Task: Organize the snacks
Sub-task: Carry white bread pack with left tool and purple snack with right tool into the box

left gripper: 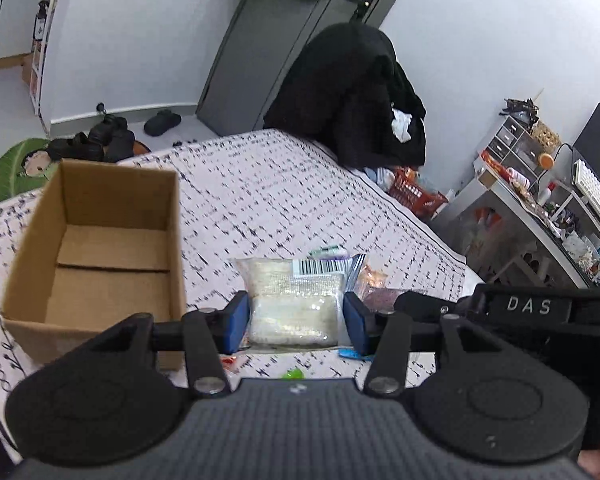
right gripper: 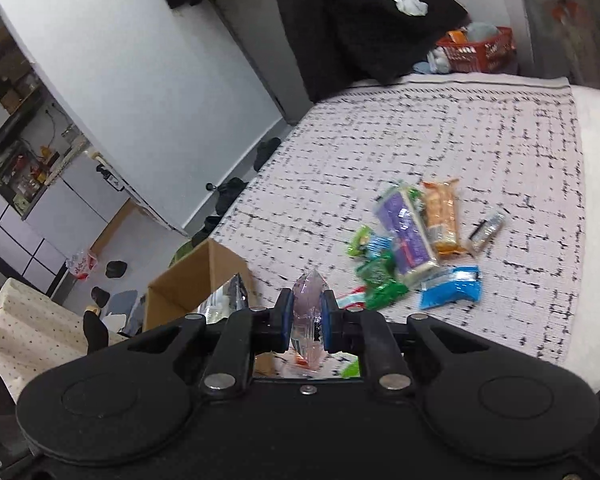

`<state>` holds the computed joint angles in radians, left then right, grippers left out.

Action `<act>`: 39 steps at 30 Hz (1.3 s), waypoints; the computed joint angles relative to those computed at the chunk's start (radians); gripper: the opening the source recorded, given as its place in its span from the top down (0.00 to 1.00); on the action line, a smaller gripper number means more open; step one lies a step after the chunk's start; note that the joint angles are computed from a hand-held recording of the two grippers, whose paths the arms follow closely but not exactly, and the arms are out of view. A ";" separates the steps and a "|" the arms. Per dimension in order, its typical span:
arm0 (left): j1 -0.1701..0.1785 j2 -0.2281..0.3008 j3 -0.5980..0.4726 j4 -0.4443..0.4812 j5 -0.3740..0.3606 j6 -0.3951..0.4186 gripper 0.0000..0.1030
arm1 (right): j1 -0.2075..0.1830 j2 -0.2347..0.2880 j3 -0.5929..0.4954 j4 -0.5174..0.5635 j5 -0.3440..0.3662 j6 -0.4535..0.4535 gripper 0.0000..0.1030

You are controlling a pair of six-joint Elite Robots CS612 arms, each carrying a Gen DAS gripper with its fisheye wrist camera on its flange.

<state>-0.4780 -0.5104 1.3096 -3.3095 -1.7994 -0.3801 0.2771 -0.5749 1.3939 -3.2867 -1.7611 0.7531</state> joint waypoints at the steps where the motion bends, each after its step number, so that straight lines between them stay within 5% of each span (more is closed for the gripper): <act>1: 0.003 -0.001 0.002 -0.003 0.001 0.000 0.52 | 0.003 0.003 -0.006 -0.005 -0.002 0.002 0.86; 15: 0.048 0.006 -0.014 0.016 0.011 -0.075 0.52 | 0.042 0.064 -0.130 0.005 -0.024 -0.007 0.86; 31: 0.085 0.031 -0.071 0.154 0.067 -0.106 0.52 | 0.061 0.129 -0.263 0.102 0.019 -0.037 0.86; 39: 0.089 0.029 -0.077 0.180 0.078 -0.119 0.43 | 0.060 0.158 -0.316 0.133 0.046 -0.043 0.86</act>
<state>-0.3895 -0.4812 1.2329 -3.1294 -1.7216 -0.4995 0.3369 -0.4170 1.0775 -3.1532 -1.7153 0.7102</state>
